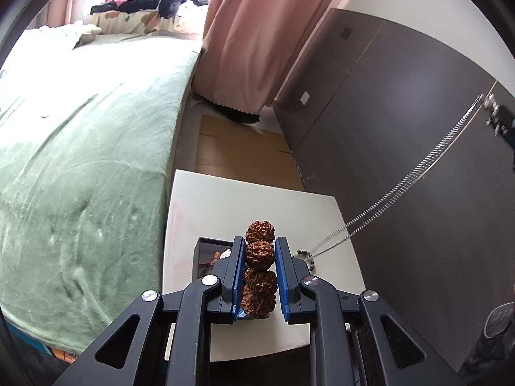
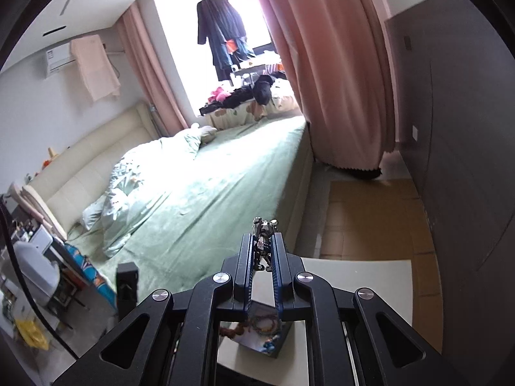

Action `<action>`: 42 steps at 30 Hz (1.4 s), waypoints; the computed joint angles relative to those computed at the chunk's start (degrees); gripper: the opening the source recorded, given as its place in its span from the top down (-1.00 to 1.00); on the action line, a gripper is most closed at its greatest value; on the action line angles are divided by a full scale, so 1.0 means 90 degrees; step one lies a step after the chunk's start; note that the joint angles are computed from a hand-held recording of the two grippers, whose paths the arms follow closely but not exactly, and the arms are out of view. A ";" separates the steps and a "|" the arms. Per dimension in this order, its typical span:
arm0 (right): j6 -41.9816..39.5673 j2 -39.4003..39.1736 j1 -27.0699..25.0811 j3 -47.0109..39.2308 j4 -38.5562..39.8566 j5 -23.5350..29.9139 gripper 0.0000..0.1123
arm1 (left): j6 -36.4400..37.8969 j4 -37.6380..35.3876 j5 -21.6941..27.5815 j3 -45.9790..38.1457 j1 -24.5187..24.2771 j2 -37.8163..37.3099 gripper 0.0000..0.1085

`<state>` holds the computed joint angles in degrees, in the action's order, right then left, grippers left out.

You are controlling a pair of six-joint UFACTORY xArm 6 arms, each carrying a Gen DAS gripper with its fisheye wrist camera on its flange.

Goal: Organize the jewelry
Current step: 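Lift the silver chain over the box with the right gripper while the left gripper holds the brown bracelet, then open the right gripper to drop the chain while the left gripper releases the brown bracelet in the box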

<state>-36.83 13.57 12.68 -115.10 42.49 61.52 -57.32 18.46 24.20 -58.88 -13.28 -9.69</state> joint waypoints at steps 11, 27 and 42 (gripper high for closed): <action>-0.0089 -0.0298 0.0628 0.0385 -0.0045 -0.0155 0.79 | -0.0146 0.0089 -0.0079 0.0463 0.0136 -0.0514 0.65; 0.0173 0.0133 0.1178 0.0959 -0.0563 -0.0317 0.79 | -0.0055 -0.0116 -0.0145 0.1095 0.0468 -0.1029 0.65; 0.0414 0.1092 0.1159 0.0994 -0.0778 -0.0084 0.79 | 0.0093 -0.0330 -0.0174 0.1290 0.0689 -0.1022 0.65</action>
